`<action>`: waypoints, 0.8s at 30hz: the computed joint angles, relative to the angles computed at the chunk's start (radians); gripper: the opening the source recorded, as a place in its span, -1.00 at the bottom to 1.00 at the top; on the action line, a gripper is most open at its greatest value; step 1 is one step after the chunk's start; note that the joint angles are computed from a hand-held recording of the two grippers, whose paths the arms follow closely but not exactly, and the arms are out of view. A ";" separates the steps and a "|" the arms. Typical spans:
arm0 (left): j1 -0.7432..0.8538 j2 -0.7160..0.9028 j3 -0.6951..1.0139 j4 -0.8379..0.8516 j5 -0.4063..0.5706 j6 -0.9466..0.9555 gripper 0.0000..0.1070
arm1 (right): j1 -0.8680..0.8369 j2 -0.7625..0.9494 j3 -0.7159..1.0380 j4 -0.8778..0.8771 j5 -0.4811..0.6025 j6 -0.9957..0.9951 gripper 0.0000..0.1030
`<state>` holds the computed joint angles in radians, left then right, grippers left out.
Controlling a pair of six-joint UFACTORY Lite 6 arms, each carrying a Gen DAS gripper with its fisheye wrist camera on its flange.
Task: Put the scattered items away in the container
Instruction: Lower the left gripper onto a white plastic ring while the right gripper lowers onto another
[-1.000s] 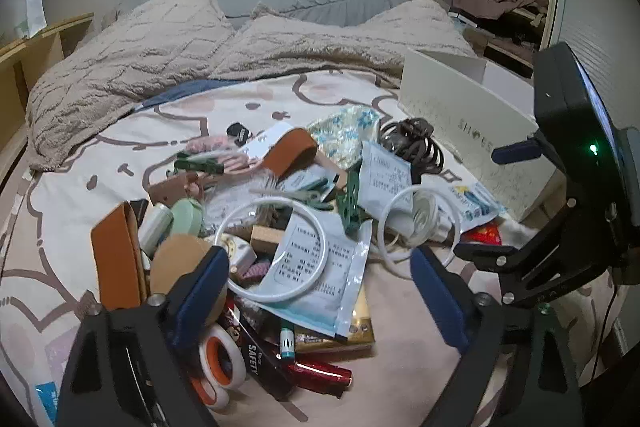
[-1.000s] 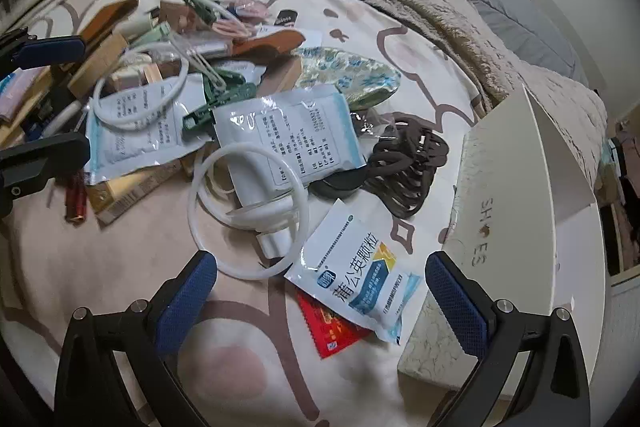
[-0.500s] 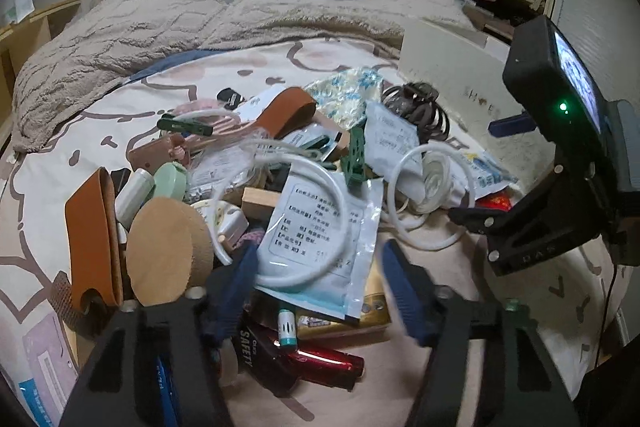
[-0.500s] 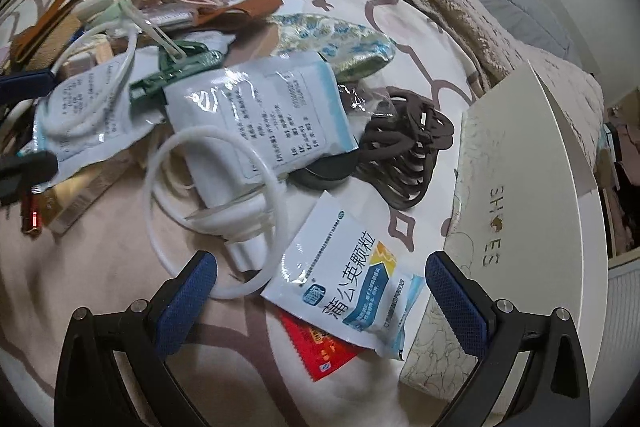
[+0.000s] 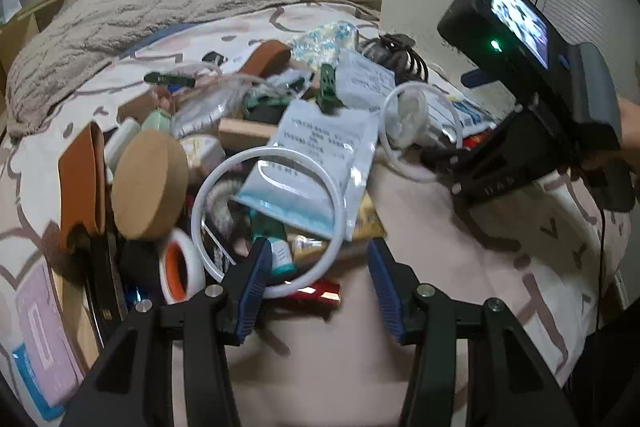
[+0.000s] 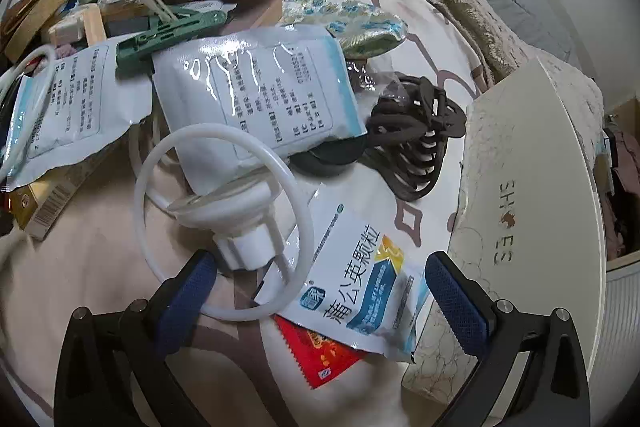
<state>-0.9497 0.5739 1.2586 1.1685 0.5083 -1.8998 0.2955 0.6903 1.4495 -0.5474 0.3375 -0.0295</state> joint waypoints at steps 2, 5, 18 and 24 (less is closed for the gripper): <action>-0.013 -0.013 -0.018 0.002 -0.006 -0.017 -0.06 | -0.001 -0.006 -0.010 0.006 0.001 -0.020 1.00; -0.025 -0.020 -0.037 -0.030 -0.043 -0.022 -0.06 | -0.003 -0.018 -0.025 0.032 0.007 -0.075 1.00; -0.151 -0.013 -0.068 0.009 -0.040 -0.169 -0.06 | -0.013 -0.136 -0.195 0.090 -0.049 -0.238 1.00; -0.220 -0.005 -0.061 0.022 -0.013 -0.238 -0.06 | -0.072 -0.159 -0.212 0.471 0.012 -0.653 1.00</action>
